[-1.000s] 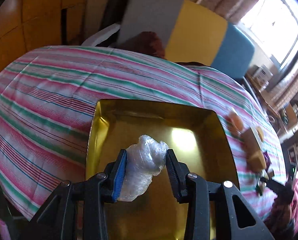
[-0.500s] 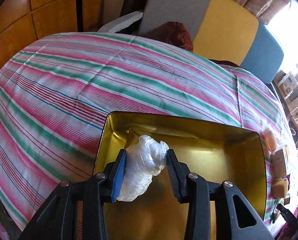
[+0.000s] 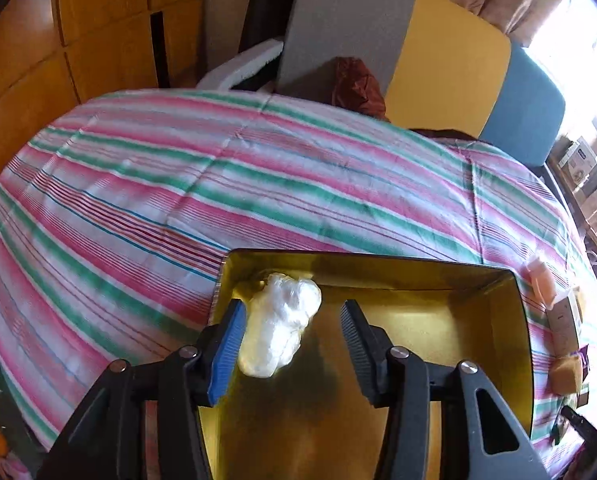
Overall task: Organize objects
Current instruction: 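Drop the white bag into the gold tray while the right gripper grasps the WEIDAN bag, then lift the WEIDAN snack bag with the right gripper toward the gold tray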
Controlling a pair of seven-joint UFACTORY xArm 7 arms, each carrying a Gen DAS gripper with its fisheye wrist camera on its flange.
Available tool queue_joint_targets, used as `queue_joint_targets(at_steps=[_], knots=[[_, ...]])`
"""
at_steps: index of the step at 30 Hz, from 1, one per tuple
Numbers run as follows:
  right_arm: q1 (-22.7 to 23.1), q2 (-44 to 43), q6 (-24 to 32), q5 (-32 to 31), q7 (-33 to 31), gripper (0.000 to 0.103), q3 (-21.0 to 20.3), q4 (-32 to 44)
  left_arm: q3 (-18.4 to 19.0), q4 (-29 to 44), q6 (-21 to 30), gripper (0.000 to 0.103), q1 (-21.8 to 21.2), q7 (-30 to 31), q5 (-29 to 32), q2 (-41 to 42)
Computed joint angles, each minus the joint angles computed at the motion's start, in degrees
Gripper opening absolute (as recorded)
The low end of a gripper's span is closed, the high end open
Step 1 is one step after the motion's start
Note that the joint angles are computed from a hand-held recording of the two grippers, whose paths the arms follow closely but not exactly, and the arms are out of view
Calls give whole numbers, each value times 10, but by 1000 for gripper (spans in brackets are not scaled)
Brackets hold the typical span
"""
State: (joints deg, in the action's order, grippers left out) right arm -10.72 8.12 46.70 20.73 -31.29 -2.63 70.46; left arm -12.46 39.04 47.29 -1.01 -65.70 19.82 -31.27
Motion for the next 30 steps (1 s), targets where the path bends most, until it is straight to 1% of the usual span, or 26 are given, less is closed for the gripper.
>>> queue_joint_targets(at_steps=[1,5,9,13,17,19,21,25,30], knots=[[0,-1,-2,-2,0,52,0,-1,-10,-1,14,50,-3,-2,7,-17],[4,-6,-14,-13,-2,51,1,-10,-38,-21,32,50,-25,-11,7,-80],[5,-14,-21,-17,-3,47,-1,-19,-61,-44,38,50,-67,-18,-27,-131],[4,-31,-14,-11,-13,44,-4,-33,-84,-56,42,50,-92,-31,-48,-159],[6,-54,-6,-4,-22,43,-7,-55,-103,-58,38,50,-104,-50,-61,-163],[8,-61,0,0,-28,43,-10,-62,-120,-50,43,50,-106,-56,-55,-153],[7,-79,-2,2,-41,43,-14,-81,-128,-43,47,50,-110,-60,-50,-143],[8,-71,-1,8,-58,43,-20,-76,-151,-22,74,50,-117,-76,-34,-125],[7,-79,4,21,-74,43,-20,-80,-168,-7,102,50,-124,-99,-11,-127]])
